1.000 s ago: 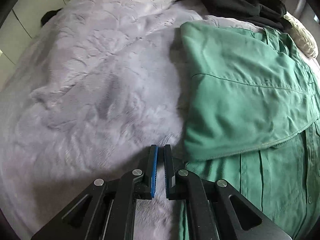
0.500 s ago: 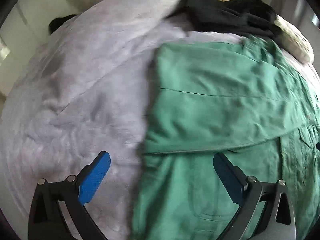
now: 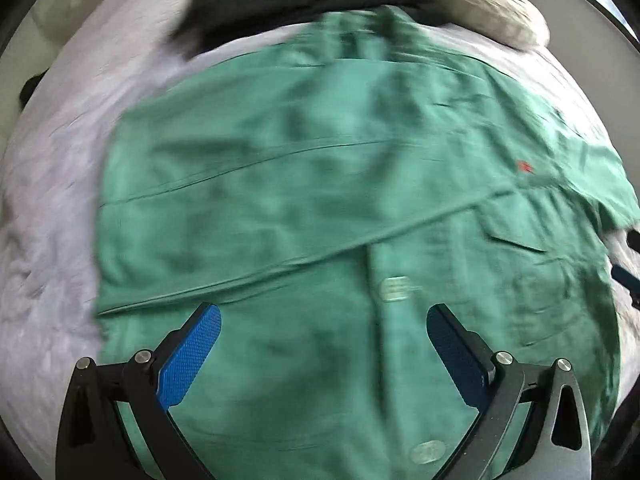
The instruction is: Fold large clothes
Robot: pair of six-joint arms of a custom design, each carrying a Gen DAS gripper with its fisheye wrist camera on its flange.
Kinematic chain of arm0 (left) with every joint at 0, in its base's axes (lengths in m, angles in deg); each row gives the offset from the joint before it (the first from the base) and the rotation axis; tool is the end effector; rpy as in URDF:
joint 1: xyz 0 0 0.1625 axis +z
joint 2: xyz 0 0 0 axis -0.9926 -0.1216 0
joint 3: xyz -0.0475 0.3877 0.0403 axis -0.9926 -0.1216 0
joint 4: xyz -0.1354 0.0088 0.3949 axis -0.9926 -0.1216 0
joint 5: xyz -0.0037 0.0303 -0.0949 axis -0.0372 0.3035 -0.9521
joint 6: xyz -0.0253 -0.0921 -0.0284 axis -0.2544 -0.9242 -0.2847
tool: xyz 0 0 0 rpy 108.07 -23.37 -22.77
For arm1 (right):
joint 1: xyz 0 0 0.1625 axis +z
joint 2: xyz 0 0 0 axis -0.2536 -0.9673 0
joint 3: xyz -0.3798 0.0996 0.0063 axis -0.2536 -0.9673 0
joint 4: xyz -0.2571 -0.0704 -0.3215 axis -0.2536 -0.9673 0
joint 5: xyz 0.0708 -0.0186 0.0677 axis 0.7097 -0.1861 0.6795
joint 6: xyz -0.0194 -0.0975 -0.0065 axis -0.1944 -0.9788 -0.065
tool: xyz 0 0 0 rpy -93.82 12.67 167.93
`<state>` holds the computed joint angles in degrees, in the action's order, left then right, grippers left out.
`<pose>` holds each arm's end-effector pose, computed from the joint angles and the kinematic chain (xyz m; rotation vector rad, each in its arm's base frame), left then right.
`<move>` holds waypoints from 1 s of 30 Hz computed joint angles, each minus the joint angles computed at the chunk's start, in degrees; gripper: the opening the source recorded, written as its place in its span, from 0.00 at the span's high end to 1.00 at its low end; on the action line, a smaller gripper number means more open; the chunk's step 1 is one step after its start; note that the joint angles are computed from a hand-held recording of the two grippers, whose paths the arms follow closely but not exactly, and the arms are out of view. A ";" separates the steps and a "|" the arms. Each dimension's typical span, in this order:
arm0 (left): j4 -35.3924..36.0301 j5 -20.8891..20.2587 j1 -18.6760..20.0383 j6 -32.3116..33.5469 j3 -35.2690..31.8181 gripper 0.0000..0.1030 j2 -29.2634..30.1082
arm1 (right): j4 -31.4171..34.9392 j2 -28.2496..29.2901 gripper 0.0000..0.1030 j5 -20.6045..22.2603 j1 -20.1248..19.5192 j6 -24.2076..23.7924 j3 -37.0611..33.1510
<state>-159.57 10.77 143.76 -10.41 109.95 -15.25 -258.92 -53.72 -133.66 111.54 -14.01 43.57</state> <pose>-0.2508 -0.8291 0.1503 1.1289 2.3099 0.1089 0.1466 -0.6232 0.2252 -1.2109 -2.2809 1.3743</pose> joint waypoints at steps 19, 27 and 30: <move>-4.34 -4.44 -6.67 -4.15 15.78 0.00 -2.23 | -28.03 -19.34 0.23 4.71 -11.99 0.68 22.64; -7.56 -5.10 -9.73 -6.69 16.96 0.00 0.32 | -33.27 -21.72 0.23 9.29 -17.07 -0.43 22.22; -8.07 -4.93 -10.40 -6.72 15.26 0.00 2.31 | -35.12 -22.33 0.24 12.46 -19.23 3.48 23.27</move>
<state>-167.64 5.83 133.36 -17.14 125.21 -12.94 -294.04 -76.05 -121.20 92.30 -10.52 66.85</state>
